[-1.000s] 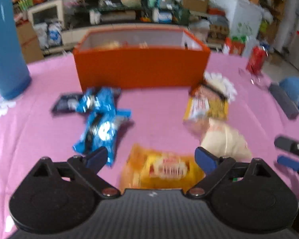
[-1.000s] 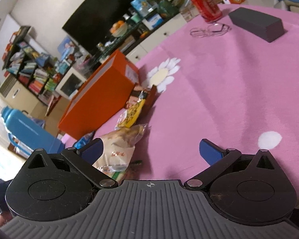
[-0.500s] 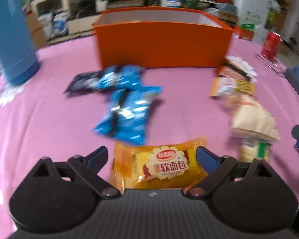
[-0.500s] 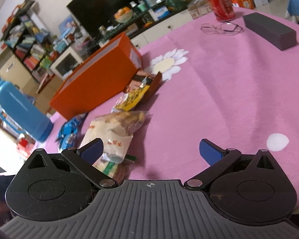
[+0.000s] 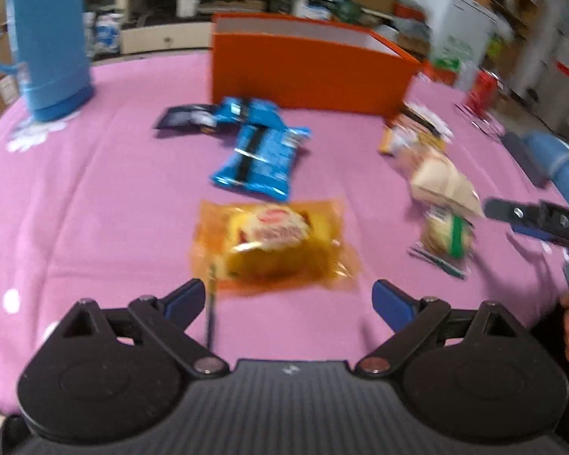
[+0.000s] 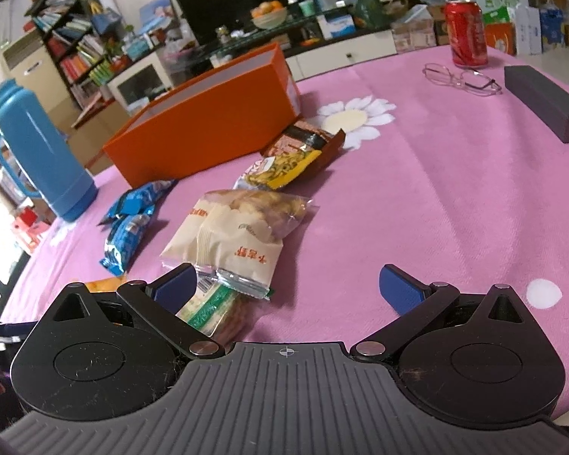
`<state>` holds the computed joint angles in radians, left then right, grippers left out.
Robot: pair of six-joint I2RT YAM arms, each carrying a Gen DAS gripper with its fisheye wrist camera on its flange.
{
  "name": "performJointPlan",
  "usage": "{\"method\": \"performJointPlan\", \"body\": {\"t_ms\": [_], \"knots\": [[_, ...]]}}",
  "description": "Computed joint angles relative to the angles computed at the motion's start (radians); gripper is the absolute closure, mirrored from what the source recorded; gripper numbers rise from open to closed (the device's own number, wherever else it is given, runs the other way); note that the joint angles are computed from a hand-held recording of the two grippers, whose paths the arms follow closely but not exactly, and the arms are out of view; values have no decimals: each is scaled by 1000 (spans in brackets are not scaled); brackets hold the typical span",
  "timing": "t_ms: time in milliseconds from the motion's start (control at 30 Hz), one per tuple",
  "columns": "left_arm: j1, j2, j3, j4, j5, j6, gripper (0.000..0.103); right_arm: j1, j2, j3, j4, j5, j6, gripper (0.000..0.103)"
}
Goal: Organize snacks
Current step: 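Grasp the yellow cake packet with the left tool while the right tool grasps the white bread packet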
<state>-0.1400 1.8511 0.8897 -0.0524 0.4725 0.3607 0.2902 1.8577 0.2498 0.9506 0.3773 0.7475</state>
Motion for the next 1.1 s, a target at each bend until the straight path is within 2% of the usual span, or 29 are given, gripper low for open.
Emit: {"method": "performJointPlan", "body": {"t_ms": [67, 167, 300, 367, 433, 533, 600, 667, 800, 867, 967, 1033, 1100], "knots": [[0, 48, 74, -117, 64, -7, 10, 3, 0, 4, -8, 7, -2, 5], [-21, 96, 125, -179, 72, -81, 10, -4, 4, 5, -8, 2, 1, 5], [-38, 110, 125, -75, -2, -172, 10, -11, 8, -8, 23, -9, 4, 5], [-34, 136, 178, -59, 22, -199, 10, -23, 13, -18, 46, -24, 12, 5], [-43, 183, 272, -67, 20, -240, 10, -35, 17, -29, 73, -37, 23, 5], [-63, 246, 421, -140, -20, -264, 10, -39, 6, -37, 74, -49, 38, 5], [-60, 220, 391, -120, -31, -282, 10, -38, -40, -32, 27, -63, 62, 5], [-54, 167, 294, -60, -44, -316, 10, -43, -87, -4, -27, -88, 68, 5], [-86, 105, 164, 19, -113, -349, 10, -50, -78, 192, -264, -85, 19, 5], [-119, 116, 159, 33, -153, -360, 10, -55, -37, 298, -389, -86, 23, 5], [-162, 172, 202, 39, -204, -370, 10, -57, 17, 359, -417, -118, 73, 5], [-179, 219, 244, 20, -241, -370, 10, -46, 55, 407, -455, -100, 67, 6], [-170, 215, 212, 62, -233, -339, 15, -33, 95, 445, -483, -96, 33, 16]]}}
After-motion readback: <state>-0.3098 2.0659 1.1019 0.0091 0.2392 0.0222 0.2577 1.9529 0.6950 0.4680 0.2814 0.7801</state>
